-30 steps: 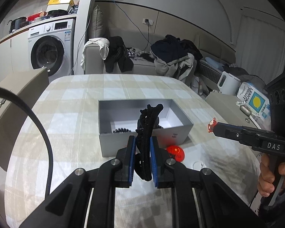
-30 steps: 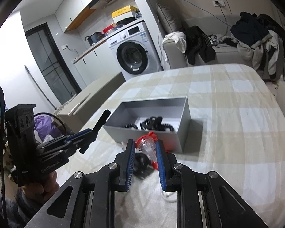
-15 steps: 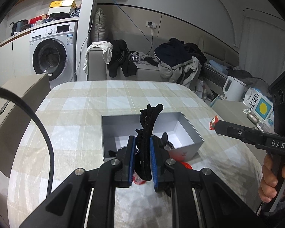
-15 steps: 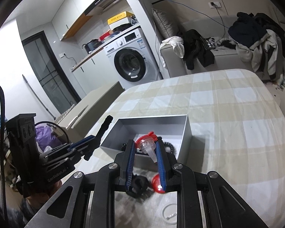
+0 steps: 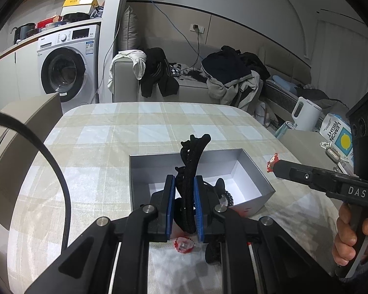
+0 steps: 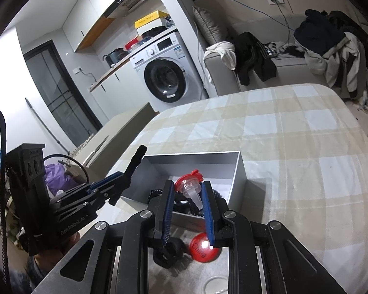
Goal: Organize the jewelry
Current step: 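Carry the red ball and claw clip over the grey box with both tools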
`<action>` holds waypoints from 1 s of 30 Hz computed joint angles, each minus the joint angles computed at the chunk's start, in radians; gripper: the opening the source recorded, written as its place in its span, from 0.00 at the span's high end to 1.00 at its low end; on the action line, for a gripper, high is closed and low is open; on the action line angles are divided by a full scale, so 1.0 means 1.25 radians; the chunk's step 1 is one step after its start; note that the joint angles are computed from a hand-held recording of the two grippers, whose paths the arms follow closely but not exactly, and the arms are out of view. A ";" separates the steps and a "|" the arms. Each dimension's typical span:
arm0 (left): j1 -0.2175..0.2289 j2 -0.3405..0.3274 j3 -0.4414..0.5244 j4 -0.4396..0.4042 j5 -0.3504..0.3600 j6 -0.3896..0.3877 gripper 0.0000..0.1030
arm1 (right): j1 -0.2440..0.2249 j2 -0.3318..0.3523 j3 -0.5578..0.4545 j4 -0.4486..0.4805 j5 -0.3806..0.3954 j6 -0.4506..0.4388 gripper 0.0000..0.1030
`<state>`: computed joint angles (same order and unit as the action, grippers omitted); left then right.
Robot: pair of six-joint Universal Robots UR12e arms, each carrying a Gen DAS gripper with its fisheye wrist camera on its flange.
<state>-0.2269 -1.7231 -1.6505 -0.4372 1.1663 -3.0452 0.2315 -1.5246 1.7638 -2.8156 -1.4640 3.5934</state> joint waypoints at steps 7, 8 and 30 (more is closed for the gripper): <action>-0.003 -0.010 0.009 -0.016 0.004 0.001 0.91 | -0.002 0.009 -0.006 0.013 0.006 0.000 0.79; -0.004 -0.012 0.011 -0.017 0.005 0.002 0.91 | -0.002 0.009 -0.006 0.015 0.007 0.001 0.79; -0.008 -0.032 0.033 -0.044 0.020 0.016 0.90 | -0.002 0.029 -0.026 0.042 0.004 -0.001 0.79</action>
